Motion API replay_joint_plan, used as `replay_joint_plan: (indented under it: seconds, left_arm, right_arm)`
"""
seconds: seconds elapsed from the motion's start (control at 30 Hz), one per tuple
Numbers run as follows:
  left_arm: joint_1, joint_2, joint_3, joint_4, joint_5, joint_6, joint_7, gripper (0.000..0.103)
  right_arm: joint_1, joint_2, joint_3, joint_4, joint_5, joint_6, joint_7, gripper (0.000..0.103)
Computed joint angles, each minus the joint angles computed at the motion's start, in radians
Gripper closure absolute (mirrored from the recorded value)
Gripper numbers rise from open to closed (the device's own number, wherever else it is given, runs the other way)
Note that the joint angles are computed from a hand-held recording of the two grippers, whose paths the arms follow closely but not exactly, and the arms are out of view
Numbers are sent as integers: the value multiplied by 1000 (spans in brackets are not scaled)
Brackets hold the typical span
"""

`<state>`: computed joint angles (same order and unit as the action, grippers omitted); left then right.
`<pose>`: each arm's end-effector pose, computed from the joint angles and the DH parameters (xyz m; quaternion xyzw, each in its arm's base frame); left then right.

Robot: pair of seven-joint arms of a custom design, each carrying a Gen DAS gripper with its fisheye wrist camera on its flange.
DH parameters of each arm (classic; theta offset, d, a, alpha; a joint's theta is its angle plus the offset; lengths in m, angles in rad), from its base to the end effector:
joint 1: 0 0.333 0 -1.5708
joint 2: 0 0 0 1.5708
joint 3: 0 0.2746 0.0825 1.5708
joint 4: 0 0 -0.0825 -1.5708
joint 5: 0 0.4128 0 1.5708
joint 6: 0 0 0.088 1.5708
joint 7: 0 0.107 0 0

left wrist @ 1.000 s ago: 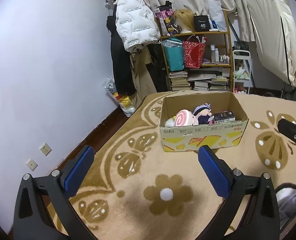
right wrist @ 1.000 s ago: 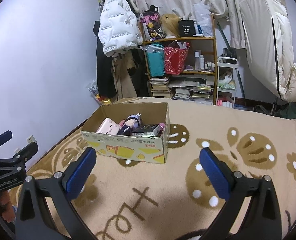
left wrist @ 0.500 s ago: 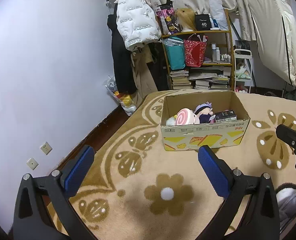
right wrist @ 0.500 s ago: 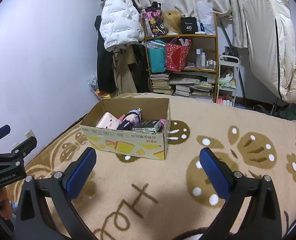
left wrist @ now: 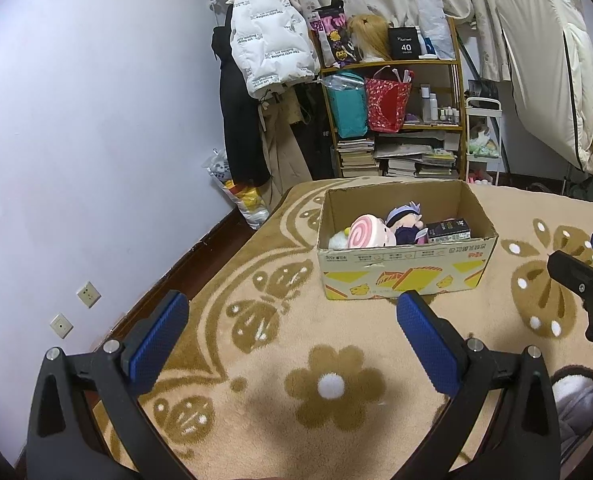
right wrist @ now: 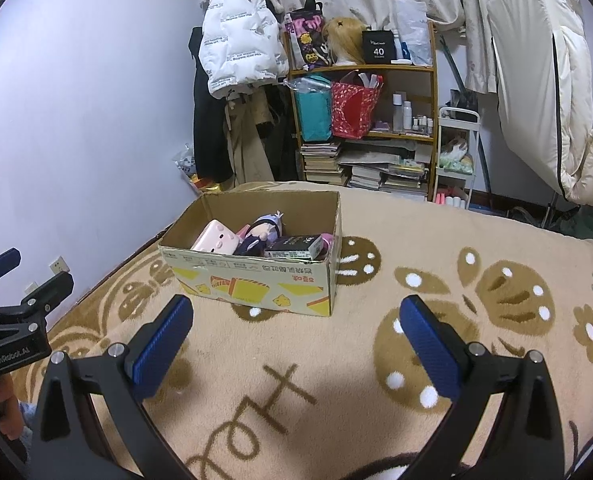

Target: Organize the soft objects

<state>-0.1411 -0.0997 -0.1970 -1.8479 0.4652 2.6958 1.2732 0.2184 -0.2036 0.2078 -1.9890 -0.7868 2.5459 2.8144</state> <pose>0.5724 -0.2225 0.6268 -0.4951 0.7232 -0.3078 0.3703 0.5247 0.2572 0.5877 -0.5187 0.7111 -0.3185 0.3519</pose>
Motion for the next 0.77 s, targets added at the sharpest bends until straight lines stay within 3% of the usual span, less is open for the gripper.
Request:
replay_joint_plan:
  seconds: [0.77]
  left_arm:
    - [-6, -3, -1, -2, -30, -7, 11, 0]
  right_arm:
    - [1, -2, -2, -3, 18, -2, -12, 0]
